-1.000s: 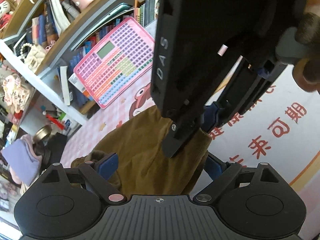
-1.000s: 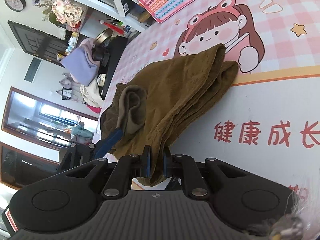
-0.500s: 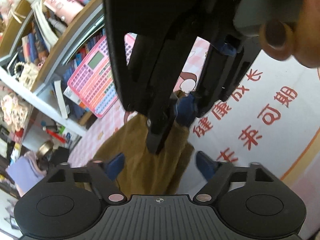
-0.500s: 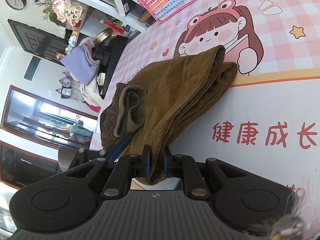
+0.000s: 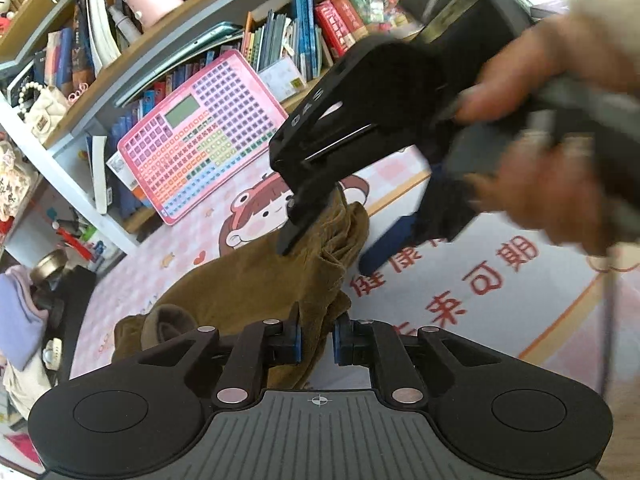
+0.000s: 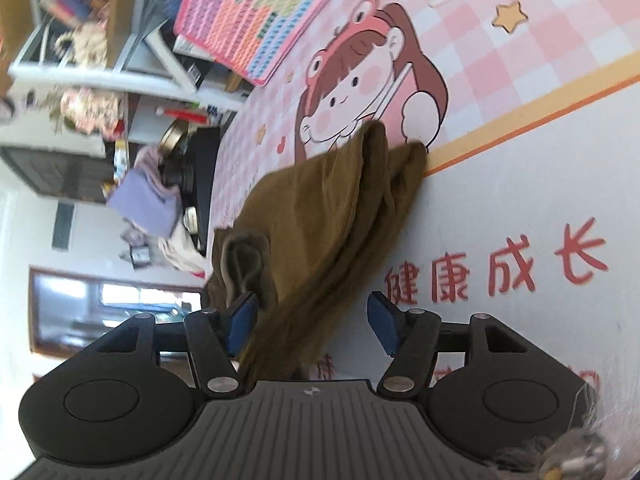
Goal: Fold clothes
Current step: 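Grasp the garment edge with the right gripper and lift it, then grasp the lifted garment with the left gripper while the right gripper holds it up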
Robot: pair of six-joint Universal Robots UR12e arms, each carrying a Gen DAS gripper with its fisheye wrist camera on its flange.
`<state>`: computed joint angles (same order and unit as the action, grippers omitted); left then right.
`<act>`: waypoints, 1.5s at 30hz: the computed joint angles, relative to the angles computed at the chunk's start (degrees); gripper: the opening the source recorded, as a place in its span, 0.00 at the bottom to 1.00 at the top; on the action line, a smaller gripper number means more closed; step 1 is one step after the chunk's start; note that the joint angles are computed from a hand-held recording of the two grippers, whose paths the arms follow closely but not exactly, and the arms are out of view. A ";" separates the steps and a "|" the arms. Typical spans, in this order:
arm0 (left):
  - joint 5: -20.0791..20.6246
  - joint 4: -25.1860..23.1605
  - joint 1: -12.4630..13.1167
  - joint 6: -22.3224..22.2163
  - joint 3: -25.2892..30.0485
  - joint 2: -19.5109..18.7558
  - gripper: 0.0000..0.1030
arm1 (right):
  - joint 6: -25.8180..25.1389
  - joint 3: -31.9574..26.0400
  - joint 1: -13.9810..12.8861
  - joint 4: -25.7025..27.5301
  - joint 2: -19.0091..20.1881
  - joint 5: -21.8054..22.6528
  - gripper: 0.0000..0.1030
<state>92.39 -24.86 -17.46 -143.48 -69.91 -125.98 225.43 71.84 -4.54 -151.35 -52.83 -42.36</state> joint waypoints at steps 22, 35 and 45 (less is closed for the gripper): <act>-30.03 1.17 7.92 -31.99 -4.04 4.67 0.12 | 3.36 -5.67 -0.20 -5.87 0.91 -4.38 0.12; -30.70 -0.12 15.74 -44.70 -5.33 4.76 0.12 | -6.29 -27.81 8.89 8.46 11.49 -10.54 0.12; -32.99 -7.82 20.55 -36.72 -2.62 3.43 0.43 | -3.49 -29.41 12.63 5.36 12.99 -21.36 0.41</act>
<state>59.40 -32.68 3.09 -180.20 -72.53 -122.55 221.94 42.43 8.09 -145.98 -39.84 -63.72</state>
